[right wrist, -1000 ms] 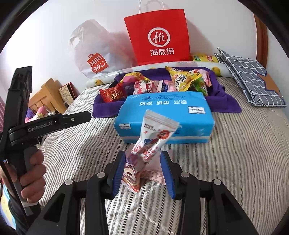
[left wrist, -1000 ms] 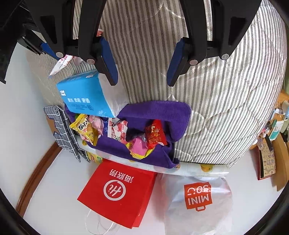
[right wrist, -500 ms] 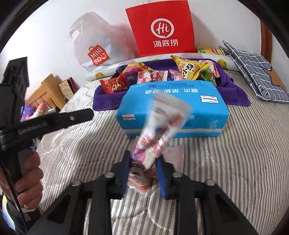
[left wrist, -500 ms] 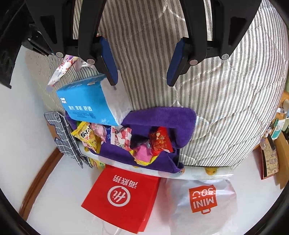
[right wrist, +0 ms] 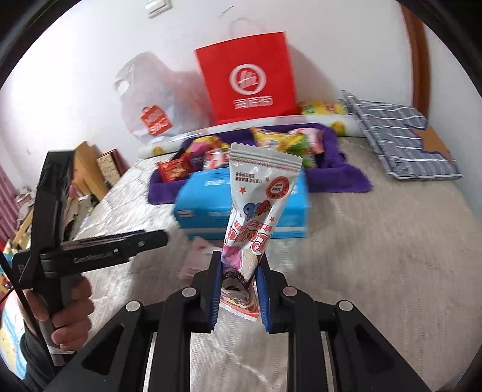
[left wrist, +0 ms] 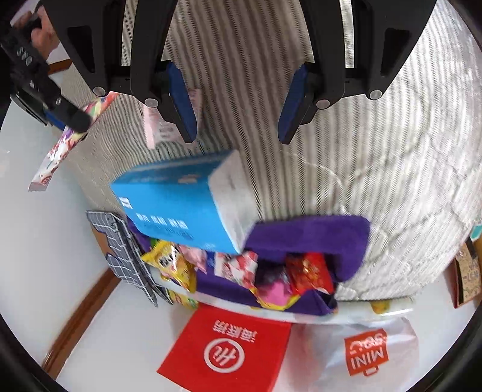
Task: Organize snacks
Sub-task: 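Grasp the pink WOWO pastry packet with the left tool while the right tool holds the ice-cream packet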
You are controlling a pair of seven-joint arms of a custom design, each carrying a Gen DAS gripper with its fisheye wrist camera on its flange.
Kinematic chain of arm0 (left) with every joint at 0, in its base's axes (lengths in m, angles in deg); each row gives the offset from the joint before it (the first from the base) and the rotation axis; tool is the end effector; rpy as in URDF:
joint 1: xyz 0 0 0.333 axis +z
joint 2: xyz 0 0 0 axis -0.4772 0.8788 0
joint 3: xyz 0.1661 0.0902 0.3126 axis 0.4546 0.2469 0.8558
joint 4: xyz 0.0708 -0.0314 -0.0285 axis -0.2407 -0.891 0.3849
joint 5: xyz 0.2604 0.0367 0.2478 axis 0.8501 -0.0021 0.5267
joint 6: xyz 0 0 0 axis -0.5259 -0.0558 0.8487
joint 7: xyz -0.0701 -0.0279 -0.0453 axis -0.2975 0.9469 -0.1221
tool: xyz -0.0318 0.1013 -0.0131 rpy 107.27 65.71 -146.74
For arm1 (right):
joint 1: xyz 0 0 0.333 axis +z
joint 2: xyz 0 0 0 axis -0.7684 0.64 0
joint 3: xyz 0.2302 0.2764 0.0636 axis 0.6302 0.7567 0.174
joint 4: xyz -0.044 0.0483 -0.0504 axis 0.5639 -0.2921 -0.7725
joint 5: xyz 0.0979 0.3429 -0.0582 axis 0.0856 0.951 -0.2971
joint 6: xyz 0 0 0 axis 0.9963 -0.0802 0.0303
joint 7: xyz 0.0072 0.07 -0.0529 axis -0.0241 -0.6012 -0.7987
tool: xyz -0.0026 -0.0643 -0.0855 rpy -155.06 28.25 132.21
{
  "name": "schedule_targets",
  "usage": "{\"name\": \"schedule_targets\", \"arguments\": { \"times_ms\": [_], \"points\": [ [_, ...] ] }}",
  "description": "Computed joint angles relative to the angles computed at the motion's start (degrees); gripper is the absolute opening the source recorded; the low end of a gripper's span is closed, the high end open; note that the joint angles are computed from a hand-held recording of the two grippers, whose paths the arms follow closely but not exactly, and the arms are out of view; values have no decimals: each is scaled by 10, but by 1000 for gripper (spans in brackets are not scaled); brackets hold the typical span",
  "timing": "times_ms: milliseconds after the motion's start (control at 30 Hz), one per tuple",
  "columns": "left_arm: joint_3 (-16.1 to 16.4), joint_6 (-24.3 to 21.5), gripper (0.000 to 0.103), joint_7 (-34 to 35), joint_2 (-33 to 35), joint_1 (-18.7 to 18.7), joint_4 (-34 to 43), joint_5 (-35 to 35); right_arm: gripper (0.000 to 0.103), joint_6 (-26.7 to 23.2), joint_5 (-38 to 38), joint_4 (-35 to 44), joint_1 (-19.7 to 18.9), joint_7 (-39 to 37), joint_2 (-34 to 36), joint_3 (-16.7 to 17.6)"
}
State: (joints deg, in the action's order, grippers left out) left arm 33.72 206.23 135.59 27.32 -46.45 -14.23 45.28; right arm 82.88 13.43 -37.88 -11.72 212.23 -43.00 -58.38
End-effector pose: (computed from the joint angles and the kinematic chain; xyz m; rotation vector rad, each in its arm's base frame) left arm 0.7655 -0.3547 0.3972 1.5827 -2.4747 1.0054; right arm 0.6239 0.4400 0.4346 -1.4858 1.9056 -0.5771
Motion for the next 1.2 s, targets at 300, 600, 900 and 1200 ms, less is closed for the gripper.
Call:
{"name": "schedule_targets", "arguments": {
  "times_ms": [300,600,900,1200],
  "points": [
    [-10,41,60,18,-35,-13,-94,-15,21,4,-57,-96,0,78,-57,-13],
    [-9,41,76,2,-22,-28,-75,-20,21,7,-95,-133,-20,112,-78,4],
    [49,78,82,-61,-10,-88,-58,73,21,16,-95,-146,-33,111,-82,15],
    [128,78,84,-168,8,-153,-29,196,21,17,-78,-150,-43,87,-81,24]
  ]
}}
